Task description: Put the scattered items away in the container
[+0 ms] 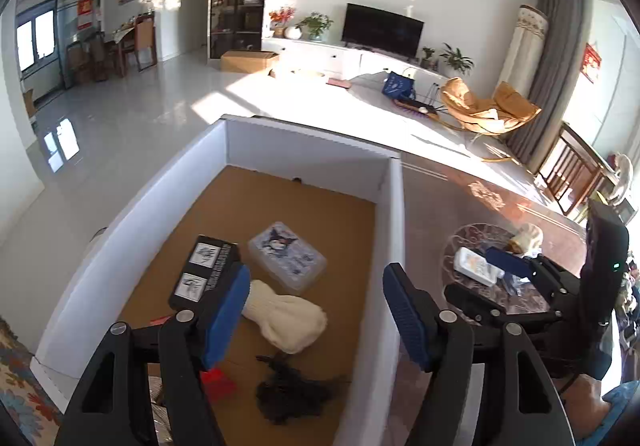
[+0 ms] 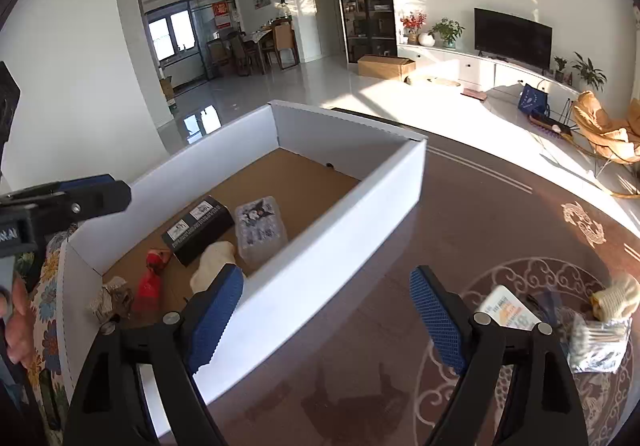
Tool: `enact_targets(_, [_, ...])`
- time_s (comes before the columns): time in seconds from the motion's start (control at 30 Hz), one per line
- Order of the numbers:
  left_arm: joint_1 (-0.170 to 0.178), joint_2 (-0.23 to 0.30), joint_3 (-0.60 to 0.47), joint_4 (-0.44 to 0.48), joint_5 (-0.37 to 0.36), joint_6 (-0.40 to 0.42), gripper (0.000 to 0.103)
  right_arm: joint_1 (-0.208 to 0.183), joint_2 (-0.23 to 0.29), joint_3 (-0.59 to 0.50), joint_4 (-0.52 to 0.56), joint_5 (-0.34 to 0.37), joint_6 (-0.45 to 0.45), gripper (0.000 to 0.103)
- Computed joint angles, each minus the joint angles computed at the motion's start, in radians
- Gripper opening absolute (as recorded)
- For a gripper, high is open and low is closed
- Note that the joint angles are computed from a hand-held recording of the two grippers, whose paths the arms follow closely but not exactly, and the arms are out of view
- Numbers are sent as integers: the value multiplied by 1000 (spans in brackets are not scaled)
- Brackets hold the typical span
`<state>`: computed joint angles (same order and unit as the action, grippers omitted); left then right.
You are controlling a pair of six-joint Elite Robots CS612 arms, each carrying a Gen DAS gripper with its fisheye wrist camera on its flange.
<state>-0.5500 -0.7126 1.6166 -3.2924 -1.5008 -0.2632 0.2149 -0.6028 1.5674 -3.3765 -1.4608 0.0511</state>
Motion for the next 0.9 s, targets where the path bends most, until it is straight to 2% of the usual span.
enact_targets(0.07, [-35, -9, 34, -55, -46, 13, 90, -28, -27, 107, -66, -37, 5, 86])
enact_targets(0.17, [-93, 6, 58, -76, -109, 11, 98, -70, -55, 257, -144, -119, 20, 87])
enact_targets(0.3, [-166, 92, 0, 17, -132, 4, 101, -127, -72, 409, -196, -197, 64, 87])
enact_targets(0.4, [-199, 157, -62, 90, -148, -7, 101, -172, -70, 483, -230, -194, 113, 87])
enact_targets(0.47, [-224, 180, -81, 114, -108, 26, 101, -189, -61, 502, -244, -196, 140, 87])
enact_targets(0.53, [-245, 191, -87, 100, -54, 71, 101, -196, -56, 516, -288, -199, 150, 87])
enact_targets(0.6, [-255, 198, -92, 82, -17, 98, 101, -198, -57, 509, -272, -197, 169, 87])
enact_targets(0.73, [-258, 202, -104, 107, 4, 112, 102, -166, -60, 475, -189, -274, 162, 98])
enact_targets(0.9, [-262, 204, -109, 124, 13, 133, 103, -166, -56, 471, -183, -273, 173, 101])
